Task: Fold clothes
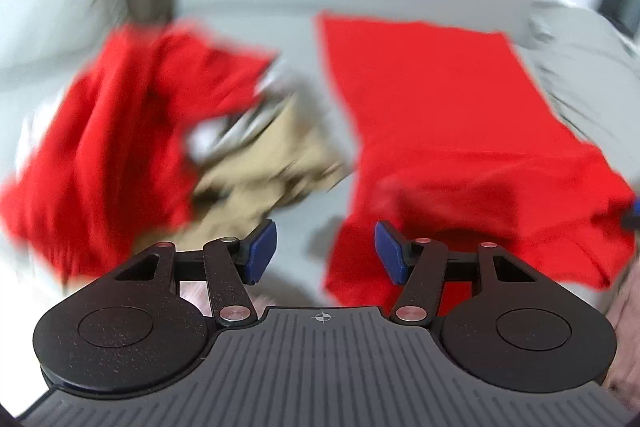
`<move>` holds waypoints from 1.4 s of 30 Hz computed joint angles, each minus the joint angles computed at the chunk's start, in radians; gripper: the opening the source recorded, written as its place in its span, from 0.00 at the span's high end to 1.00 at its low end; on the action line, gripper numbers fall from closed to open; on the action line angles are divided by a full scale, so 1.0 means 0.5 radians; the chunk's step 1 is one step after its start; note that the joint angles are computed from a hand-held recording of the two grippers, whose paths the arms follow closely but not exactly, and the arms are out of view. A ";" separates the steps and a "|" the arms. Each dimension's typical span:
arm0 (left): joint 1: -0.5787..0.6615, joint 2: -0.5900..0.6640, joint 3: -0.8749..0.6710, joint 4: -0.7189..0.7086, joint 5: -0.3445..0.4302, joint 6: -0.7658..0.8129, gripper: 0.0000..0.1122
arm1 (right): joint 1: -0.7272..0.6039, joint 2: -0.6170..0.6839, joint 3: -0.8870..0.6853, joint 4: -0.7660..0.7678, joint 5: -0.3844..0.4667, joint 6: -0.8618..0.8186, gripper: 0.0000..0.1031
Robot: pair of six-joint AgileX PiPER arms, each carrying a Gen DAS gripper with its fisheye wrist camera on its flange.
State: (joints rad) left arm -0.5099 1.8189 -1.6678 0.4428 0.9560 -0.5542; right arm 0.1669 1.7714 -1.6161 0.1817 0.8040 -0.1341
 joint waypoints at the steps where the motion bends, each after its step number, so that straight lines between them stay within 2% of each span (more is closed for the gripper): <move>1: -0.051 0.044 -0.062 0.015 0.038 0.084 0.46 | -0.021 -0.009 0.039 0.021 -0.037 0.020 0.60; 3: -0.069 0.132 -0.202 -0.107 0.154 0.140 0.45 | -0.062 -0.025 0.101 0.087 -0.091 0.030 0.61; 5: 0.005 0.183 -0.327 -0.400 0.233 -0.007 0.43 | -0.099 -0.061 0.179 0.160 -0.169 0.009 0.61; 6: 0.041 0.166 -0.307 -0.493 0.197 -0.079 0.42 | -0.111 -0.077 0.204 0.184 -0.191 -0.007 0.61; 8: 0.167 0.066 -0.165 -0.770 0.001 -0.359 0.40 | -0.120 -0.095 0.245 0.201 -0.224 -0.017 0.61; 11: 0.256 0.055 -0.161 -0.866 -0.041 -0.657 0.38 | -0.127 -0.086 0.255 0.250 -0.246 -0.042 0.61; 16: 0.307 0.312 -0.514 -0.828 0.194 -0.829 0.41 | -0.170 -0.089 0.240 0.314 -0.208 -0.081 0.61; 19: 0.356 0.483 -0.719 -0.889 0.297 -0.835 0.51 | -0.162 -0.100 0.248 0.286 -0.209 -0.071 0.61; 21: 0.385 0.552 -0.796 -0.958 0.339 -0.766 0.72 | -0.154 -0.102 0.248 0.259 -0.203 -0.057 0.61; 22: 0.391 0.590 -0.838 -0.979 0.342 -0.732 0.92 | -0.152 -0.102 0.245 0.248 -0.194 -0.048 0.61; 23: 0.386 0.608 -0.874 -0.962 0.339 -0.715 0.96 | -0.153 -0.100 0.242 0.242 -0.187 -0.040 0.61; 24: 0.368 0.580 -0.835 -0.931 0.272 -0.696 0.96 | -0.155 -0.098 0.237 0.235 -0.180 -0.030 0.61; 29: 0.186 0.236 -0.431 -0.604 -0.512 -0.432 0.96 | -0.170 -0.089 0.223 0.232 -0.162 0.012 0.61; 31: 0.152 0.158 -0.288 -0.425 -0.627 -0.537 0.96 | -0.171 -0.077 0.206 0.218 -0.143 0.031 0.61; 33: 0.116 0.108 -0.164 -0.172 -0.646 -0.745 0.96 | -0.163 -0.061 0.184 0.185 -0.116 0.057 0.61; 35: 0.163 0.172 -0.117 -0.188 -0.459 -0.886 0.95 | -0.165 -0.043 0.157 0.167 -0.086 0.088 0.61; 37: 0.212 0.195 -0.047 -0.231 -0.387 -0.965 0.95 | -0.187 -0.031 0.137 0.186 -0.060 0.119 0.61; 42: 0.239 0.157 0.068 -0.307 -0.462 -0.854 0.94 | -0.382 -0.013 0.094 0.395 -0.026 0.292 0.61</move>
